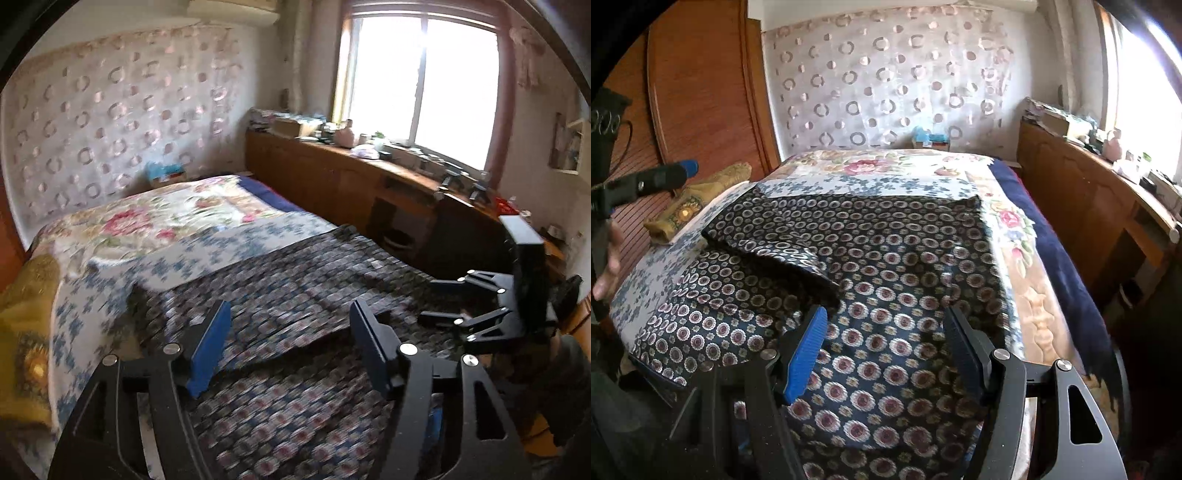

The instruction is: Fold small clothes

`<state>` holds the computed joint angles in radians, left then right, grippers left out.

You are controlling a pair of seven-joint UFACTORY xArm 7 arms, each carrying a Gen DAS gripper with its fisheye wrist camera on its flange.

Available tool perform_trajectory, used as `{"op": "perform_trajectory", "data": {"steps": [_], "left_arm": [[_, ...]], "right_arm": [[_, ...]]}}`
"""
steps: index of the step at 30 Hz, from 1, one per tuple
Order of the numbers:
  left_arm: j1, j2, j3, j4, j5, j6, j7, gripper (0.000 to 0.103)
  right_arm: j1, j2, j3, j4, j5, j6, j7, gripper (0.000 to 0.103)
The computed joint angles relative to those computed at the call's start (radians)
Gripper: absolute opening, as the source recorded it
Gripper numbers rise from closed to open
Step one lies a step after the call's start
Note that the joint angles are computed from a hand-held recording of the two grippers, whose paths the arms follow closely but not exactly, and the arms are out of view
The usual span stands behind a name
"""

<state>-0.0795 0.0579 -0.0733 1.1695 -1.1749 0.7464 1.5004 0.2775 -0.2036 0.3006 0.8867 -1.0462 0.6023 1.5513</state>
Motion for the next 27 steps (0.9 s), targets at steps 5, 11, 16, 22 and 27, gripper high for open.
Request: {"op": "perform_trajectory", "data": {"steps": [5, 11, 16, 22, 27], "left_arm": [[0.02, 0.029, 0.011, -0.011, 0.015, -0.045, -0.015, 0.068], [0.048, 0.039, 0.012, -0.039, -0.007, -0.109, 0.011, 0.068], [0.071, 0.06, 0.012, -0.03, -0.013, -0.123, 0.005, 0.068], [0.087, 0.073, 0.005, -0.024, -0.022, -0.151, 0.007, 0.068], [0.1, 0.085, 0.003, -0.021, -0.028, -0.147, 0.008, 0.068]], "right_arm": [[0.003, 0.097, -0.032, 0.074, -0.011, -0.05, -0.058, 0.067], [0.034, 0.215, -0.098, 0.171, 0.051, -0.126, -0.197, 0.067], [0.065, 0.321, -0.149, 0.264, 0.147, -0.153, -0.346, 0.067], [0.112, 0.396, -0.204, 0.332, 0.219, -0.165, -0.463, 0.059], [0.142, 0.411, -0.24, 0.339, 0.219, -0.18, -0.478, 0.015]]}}
